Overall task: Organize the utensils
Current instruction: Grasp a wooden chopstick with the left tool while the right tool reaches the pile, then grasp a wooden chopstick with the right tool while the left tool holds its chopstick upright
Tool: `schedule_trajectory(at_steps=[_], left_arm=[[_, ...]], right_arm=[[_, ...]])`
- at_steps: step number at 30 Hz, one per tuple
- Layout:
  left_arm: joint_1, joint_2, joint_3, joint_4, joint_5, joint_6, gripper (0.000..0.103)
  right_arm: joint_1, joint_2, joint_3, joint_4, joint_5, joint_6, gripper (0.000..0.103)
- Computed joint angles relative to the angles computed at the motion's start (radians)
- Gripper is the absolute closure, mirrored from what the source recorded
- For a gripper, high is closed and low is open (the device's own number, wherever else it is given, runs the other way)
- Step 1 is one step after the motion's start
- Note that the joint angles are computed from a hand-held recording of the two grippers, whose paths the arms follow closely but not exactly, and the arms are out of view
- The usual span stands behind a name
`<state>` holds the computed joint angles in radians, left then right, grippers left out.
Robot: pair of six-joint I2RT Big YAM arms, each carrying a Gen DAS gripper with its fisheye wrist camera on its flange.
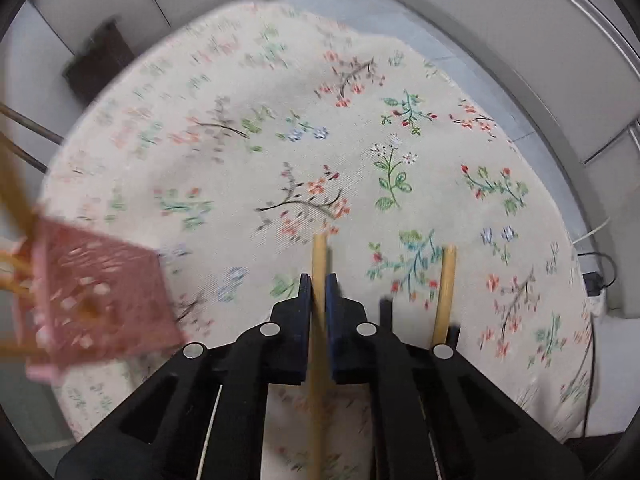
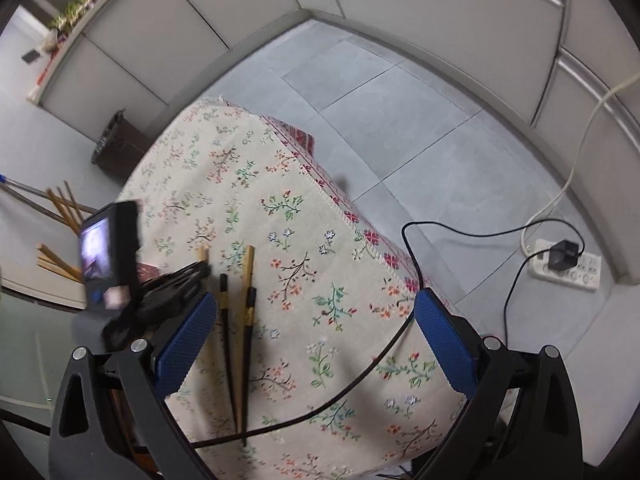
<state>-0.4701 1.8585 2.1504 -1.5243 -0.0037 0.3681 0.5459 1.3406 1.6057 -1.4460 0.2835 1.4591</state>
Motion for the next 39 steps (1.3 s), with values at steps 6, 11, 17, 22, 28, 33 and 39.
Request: schedule_trajectory(at_steps=[6, 11, 17, 22, 28, 33, 39], left_arm=[[0.059, -0.234, -0.229, 0.151, 0.019, 0.073, 0.097], [0.114, -0.323, -0.252, 0.164, 0.072, 0.024, 0.096], [0.196, -0.347, -0.222, 0.183, 0.147, -0.027, 0.096], [0.221, -0.365, -0.221, 0.198, 0.180, -0.042, 0.096], [0.279, -0.394, -0.205, 0.194, 0.248, -0.060, 0.096], [0.338, -0.413, -0.185, 0.190, 0.317, -0.107, 0.096], [0.360, -0.431, -0.191, 0.190, 0.343, -0.124, 0.097]], right_arm=[[-0.070, 0.115, 0.048, 0.030, -0.112, -0.087, 0.030], [-0.100, 0.248, 0.130, 0.043, -0.167, -0.167, 0.037], [-0.100, 0.355, 0.215, 0.023, -0.211, -0.209, 0.054], [-0.080, 0.378, 0.237, 0.044, -0.173, -0.240, 0.093], [-0.011, 0.244, 0.159, 0.175, -0.048, -0.220, 0.095], [0.084, 0.193, 0.205, 0.152, 0.068, -0.242, 0.095], [0.180, 0.172, 0.269, 0.113, 0.175, -0.280, 0.095]])
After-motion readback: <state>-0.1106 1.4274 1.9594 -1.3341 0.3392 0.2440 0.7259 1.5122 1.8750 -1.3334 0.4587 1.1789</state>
